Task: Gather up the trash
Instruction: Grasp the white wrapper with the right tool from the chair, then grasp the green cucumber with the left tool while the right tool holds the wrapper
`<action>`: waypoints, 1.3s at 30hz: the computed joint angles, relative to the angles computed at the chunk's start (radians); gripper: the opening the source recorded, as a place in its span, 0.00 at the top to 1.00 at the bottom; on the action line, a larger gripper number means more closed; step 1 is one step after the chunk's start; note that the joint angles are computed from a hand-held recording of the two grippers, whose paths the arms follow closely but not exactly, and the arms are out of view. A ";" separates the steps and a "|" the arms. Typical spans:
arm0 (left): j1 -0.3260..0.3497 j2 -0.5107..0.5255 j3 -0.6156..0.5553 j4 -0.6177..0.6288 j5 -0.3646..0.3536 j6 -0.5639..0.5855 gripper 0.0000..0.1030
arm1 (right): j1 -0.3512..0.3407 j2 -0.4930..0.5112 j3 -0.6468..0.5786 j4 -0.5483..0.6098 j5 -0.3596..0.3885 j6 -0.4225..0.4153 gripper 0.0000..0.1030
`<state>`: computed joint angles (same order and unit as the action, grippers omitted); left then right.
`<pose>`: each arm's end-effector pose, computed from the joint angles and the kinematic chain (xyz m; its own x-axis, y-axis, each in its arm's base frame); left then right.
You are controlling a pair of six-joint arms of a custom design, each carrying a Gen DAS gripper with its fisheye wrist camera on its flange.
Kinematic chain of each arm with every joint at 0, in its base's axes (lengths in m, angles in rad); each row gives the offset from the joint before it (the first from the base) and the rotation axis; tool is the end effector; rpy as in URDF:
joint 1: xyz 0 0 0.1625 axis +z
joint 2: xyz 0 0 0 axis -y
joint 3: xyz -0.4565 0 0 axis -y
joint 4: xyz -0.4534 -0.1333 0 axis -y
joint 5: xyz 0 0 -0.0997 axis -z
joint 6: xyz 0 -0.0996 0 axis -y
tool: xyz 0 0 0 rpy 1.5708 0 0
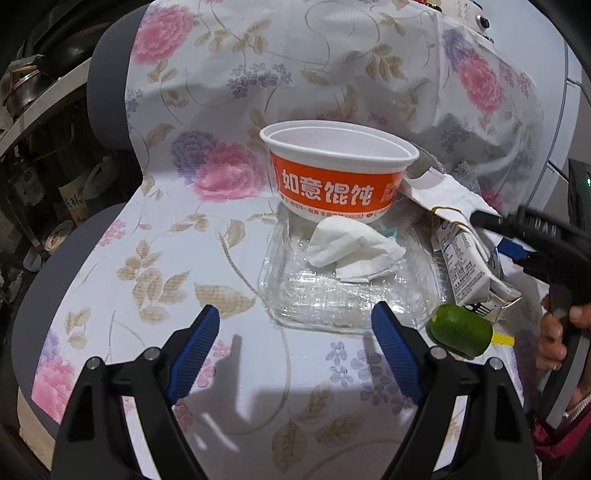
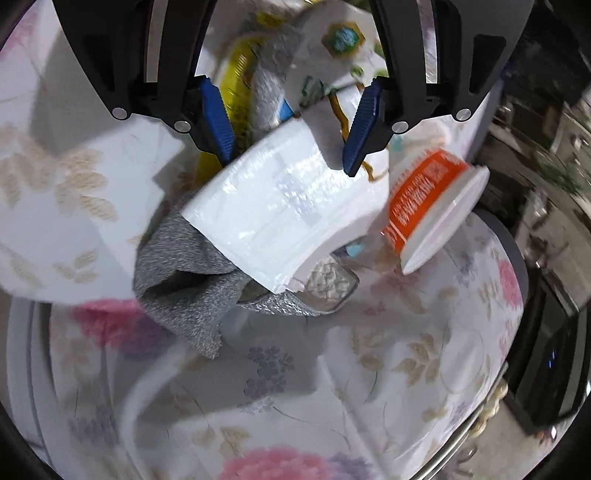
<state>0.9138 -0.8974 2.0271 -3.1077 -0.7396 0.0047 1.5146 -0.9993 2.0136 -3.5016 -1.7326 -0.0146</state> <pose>-0.2004 -0.5986 0.0872 -0.7097 0.1834 -0.6802 0.5641 0.7262 -0.3929 0.0820 -0.6307 0.1808 -0.9786 0.1742 0.1096 0.0199 0.6102 -0.7920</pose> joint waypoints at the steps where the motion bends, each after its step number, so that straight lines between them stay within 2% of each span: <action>1: 0.001 0.000 0.000 0.003 0.000 -0.002 0.20 | -0.005 0.000 0.001 -0.016 0.022 0.012 0.43; 3: 0.002 -0.003 0.003 0.007 0.000 -0.008 0.20 | -0.006 0.000 0.005 -0.064 0.060 0.022 0.47; 5: 0.000 -0.007 0.007 0.004 0.001 -0.010 0.20 | 0.000 -0.002 0.004 -0.092 0.077 0.028 0.57; 8: -0.005 -0.019 0.018 -0.003 0.002 -0.014 0.20 | 0.015 -0.007 -0.016 -0.060 0.082 0.037 0.85; 9: -0.010 -0.026 0.025 -0.006 0.003 -0.018 0.20 | 0.023 -0.008 -0.023 -0.051 0.069 0.036 0.98; 11: -0.018 -0.036 0.036 -0.011 0.005 -0.021 0.20 | 0.041 -0.008 -0.028 -0.070 0.039 0.014 0.99; 14: -0.030 -0.052 0.056 -0.021 0.013 -0.021 0.20 | 0.088 -0.016 -0.012 -0.141 -0.026 -0.065 1.00; 17: -0.041 -0.069 0.075 -0.027 0.016 -0.030 0.20 | 0.140 -0.045 0.040 -0.241 -0.088 -0.171 1.00; 21: -0.047 -0.091 0.092 -0.022 0.007 -0.055 0.20 | 0.223 -0.078 0.137 -0.386 -0.223 -0.335 0.99; 28: -0.066 -0.089 0.102 -0.006 -0.015 -0.070 0.20 | 0.277 -0.061 0.256 -0.583 -0.387 -0.470 0.99; 31: -0.078 -0.071 0.101 0.002 -0.043 -0.056 0.20 | 0.272 -0.051 0.285 -0.626 -0.421 -0.473 0.99; 39: -0.097 0.014 0.065 0.038 -0.138 0.038 0.20 | 0.210 -0.105 0.368 -0.627 -0.387 -0.366 0.99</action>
<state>0.8165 -0.8829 2.0917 -3.0694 -0.8779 0.0426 1.7245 -1.1040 2.3818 -4.1291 -2.1192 -0.3804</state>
